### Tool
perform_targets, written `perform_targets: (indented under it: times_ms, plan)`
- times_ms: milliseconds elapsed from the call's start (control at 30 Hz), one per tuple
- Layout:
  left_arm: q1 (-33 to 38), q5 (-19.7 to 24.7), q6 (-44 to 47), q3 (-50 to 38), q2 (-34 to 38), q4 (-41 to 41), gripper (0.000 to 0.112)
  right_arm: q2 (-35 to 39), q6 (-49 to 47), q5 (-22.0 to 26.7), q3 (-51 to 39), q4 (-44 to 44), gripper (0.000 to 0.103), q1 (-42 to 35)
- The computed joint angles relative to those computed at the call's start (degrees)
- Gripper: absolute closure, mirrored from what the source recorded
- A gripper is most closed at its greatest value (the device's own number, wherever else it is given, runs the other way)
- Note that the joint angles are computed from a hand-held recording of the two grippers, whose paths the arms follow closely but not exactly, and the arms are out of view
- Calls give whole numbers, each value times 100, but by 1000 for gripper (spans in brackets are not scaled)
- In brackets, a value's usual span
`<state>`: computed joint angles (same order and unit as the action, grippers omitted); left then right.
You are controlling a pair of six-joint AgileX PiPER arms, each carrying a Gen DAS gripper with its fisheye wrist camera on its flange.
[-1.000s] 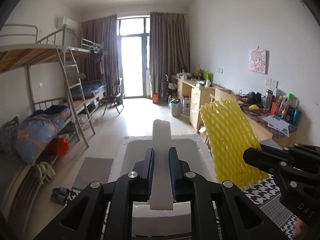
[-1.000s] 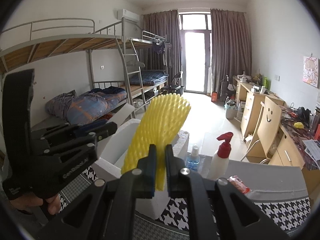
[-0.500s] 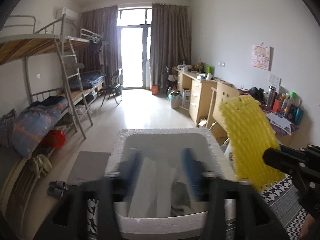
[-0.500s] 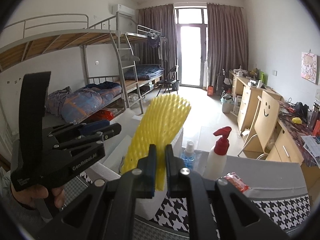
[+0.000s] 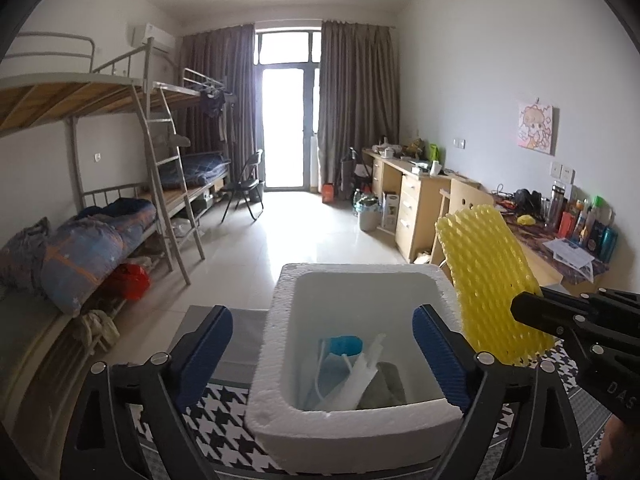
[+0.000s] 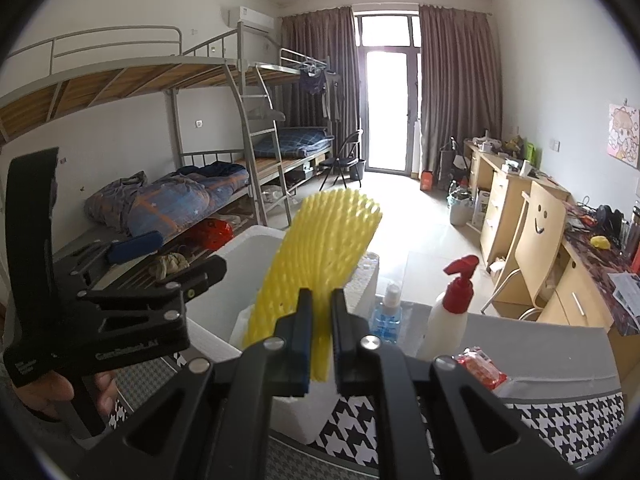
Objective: Organize soft objects
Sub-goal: 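Open the left gripper to drop the foam stick into the box while the right gripper releases the yellow net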
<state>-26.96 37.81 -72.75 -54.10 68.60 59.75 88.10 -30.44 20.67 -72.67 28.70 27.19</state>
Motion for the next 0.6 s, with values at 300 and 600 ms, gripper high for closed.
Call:
perform_targets:
  times_ms: [300, 600]
  plan:
    - [99, 148, -302, 260, -267, 192, 10, 198, 72, 131, -239, -76, 92, 117]
    - [138, 305, -422, 537, -560, 259, 10, 424, 335, 230, -527, -333, 92, 232]
